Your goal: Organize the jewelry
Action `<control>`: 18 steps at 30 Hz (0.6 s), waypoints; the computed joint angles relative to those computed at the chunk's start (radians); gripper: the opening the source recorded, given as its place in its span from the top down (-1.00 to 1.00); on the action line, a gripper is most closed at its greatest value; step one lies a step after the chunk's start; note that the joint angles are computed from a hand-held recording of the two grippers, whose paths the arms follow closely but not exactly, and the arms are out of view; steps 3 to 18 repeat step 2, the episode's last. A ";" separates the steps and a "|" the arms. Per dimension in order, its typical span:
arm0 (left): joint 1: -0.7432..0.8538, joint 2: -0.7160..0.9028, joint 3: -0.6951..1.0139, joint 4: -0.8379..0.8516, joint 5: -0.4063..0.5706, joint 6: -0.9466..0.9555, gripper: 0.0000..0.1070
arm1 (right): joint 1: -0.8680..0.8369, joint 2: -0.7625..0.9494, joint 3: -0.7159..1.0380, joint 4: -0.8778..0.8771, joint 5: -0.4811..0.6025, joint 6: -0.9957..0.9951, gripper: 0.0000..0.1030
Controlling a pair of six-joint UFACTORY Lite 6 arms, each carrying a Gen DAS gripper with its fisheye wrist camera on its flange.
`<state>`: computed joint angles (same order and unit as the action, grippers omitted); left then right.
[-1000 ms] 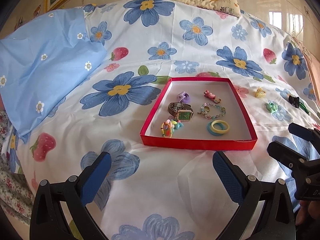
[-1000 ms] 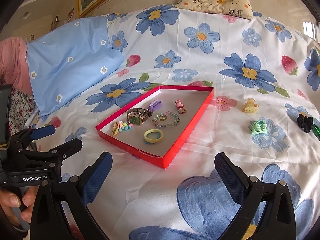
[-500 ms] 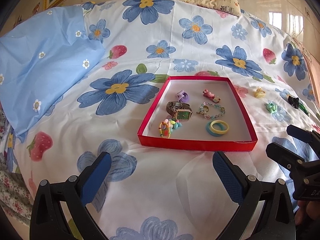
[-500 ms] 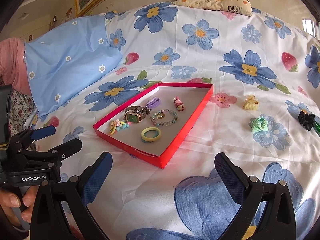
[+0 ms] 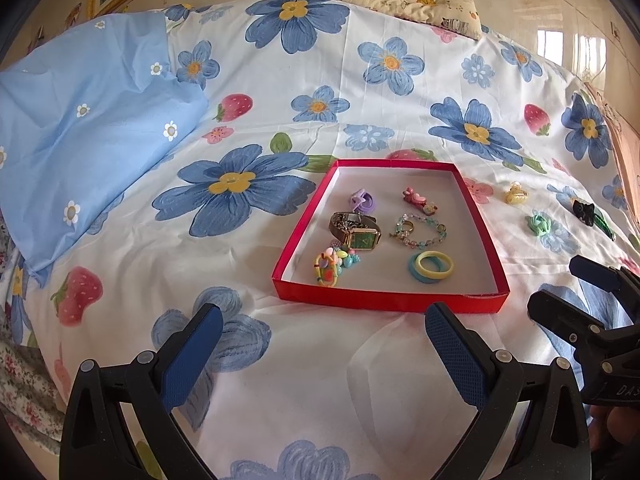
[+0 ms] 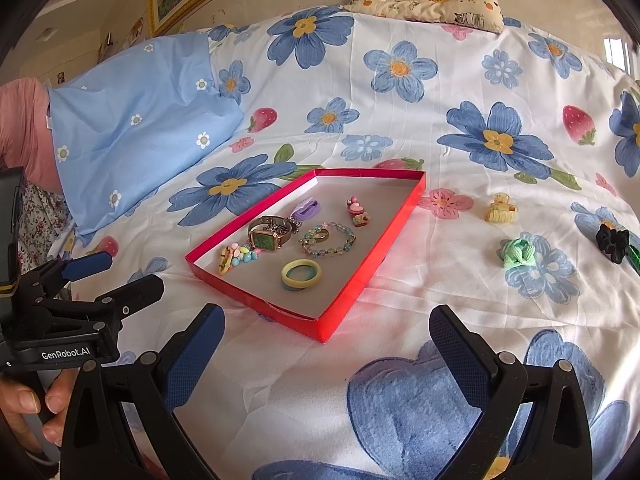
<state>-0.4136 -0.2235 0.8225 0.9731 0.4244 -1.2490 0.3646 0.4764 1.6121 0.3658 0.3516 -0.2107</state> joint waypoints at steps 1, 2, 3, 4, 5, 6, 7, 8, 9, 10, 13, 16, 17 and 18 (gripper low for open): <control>-0.003 -0.001 0.000 0.003 -0.001 -0.004 -0.92 | -0.001 0.004 0.006 -0.001 0.001 0.000 -1.00; -0.003 -0.003 -0.001 0.003 -0.003 -0.004 -0.92 | -0.002 0.007 0.012 -0.001 0.003 -0.001 -1.00; -0.003 -0.003 -0.001 0.003 -0.003 -0.004 -0.92 | -0.002 0.007 0.012 -0.001 0.003 -0.001 -1.00; -0.003 -0.003 -0.001 0.003 -0.003 -0.004 -0.92 | -0.002 0.007 0.012 -0.001 0.003 -0.001 -1.00; -0.003 -0.003 -0.001 0.003 -0.003 -0.004 -0.92 | -0.002 0.007 0.012 -0.001 0.003 -0.001 -1.00; -0.003 -0.003 -0.001 0.003 -0.003 -0.004 -0.92 | -0.002 0.007 0.012 -0.001 0.003 -0.001 -1.00; -0.003 -0.003 -0.001 0.003 -0.003 -0.004 -0.92 | -0.002 0.007 0.012 -0.001 0.003 -0.001 -1.00; -0.003 -0.003 -0.001 0.003 -0.003 -0.004 -0.92 | -0.002 0.007 0.012 -0.001 0.003 -0.001 -1.00; -0.003 -0.003 -0.001 0.003 -0.003 -0.004 -0.92 | -0.002 0.007 0.012 -0.001 0.003 -0.001 -1.00; -0.003 -0.003 -0.001 0.003 -0.003 -0.004 -0.92 | -0.002 0.007 0.012 -0.001 0.003 -0.001 -1.00; -0.003 -0.003 -0.001 0.003 -0.003 -0.004 -0.92 | -0.002 0.007 0.012 -0.001 0.003 -0.001 -1.00; -0.003 -0.003 -0.001 0.003 -0.003 -0.004 -0.92 | -0.002 0.007 0.012 -0.001 0.003 -0.001 -1.00; -0.003 -0.003 -0.001 0.003 -0.003 -0.004 -0.92 | -0.002 0.007 0.012 -0.001 0.003 -0.001 -1.00; -0.003 -0.003 -0.001 0.003 -0.003 -0.004 -0.92 | -0.002 0.007 0.012 -0.001 0.003 -0.001 -1.00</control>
